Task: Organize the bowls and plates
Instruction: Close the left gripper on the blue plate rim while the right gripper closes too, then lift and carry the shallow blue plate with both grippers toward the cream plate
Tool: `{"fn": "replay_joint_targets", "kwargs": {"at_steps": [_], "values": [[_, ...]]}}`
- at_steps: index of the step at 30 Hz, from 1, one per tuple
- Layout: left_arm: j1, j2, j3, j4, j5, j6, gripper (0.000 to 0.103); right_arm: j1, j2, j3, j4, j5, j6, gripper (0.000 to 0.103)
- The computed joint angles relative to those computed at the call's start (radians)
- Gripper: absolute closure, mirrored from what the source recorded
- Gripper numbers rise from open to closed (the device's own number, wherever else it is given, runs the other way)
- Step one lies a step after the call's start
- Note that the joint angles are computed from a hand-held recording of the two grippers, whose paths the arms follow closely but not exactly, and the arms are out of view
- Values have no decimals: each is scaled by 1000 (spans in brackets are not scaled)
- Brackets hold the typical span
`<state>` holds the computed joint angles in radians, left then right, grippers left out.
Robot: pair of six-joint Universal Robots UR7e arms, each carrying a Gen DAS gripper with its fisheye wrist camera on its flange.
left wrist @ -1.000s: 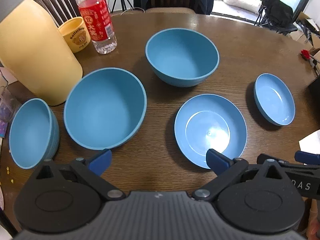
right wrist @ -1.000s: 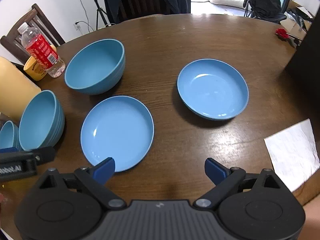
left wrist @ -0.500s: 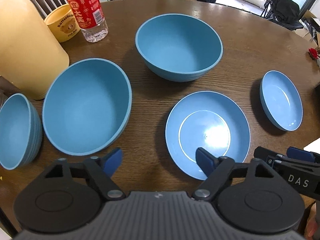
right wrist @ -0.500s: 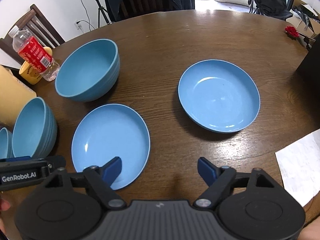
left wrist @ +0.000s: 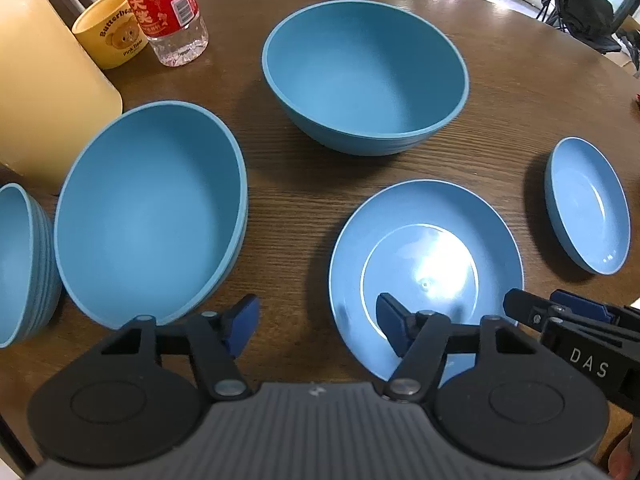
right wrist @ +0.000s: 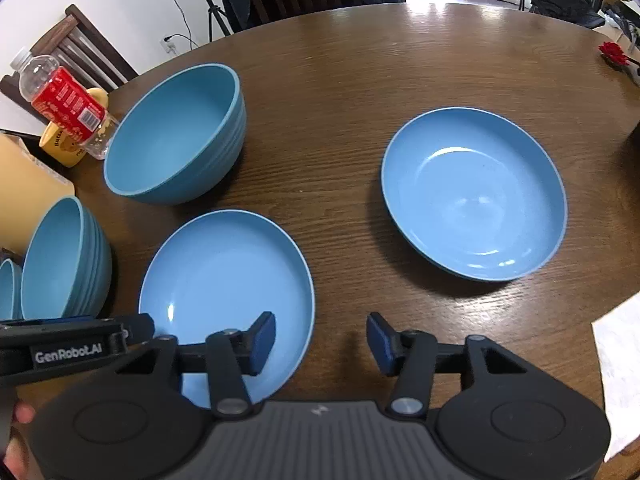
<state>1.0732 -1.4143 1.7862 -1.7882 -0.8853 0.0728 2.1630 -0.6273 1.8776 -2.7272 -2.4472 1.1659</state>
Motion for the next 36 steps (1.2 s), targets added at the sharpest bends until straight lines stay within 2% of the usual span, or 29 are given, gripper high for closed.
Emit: {"fn": "replay_joint_targets", "kwargs": {"at_steps": [4, 13, 21, 25, 36], "values": [[7, 15, 1, -10, 3, -1, 51, -15, 10, 1, -38, -1, -17, 55], [17, 39, 7, -23, 18, -15, 66, -44, 30, 13, -121, 21, -55, 66], [25, 55, 0, -43, 2, -8, 72, -52, 36, 31, -184, 31, -74, 81], [29, 64, -4, -48, 2, -12, 78, -56, 42, 35, -219, 33, -94, 85], [35, 67, -5, -64, -13, -5, 85, -65, 57, 34, -266, 43, -118, 94]]}}
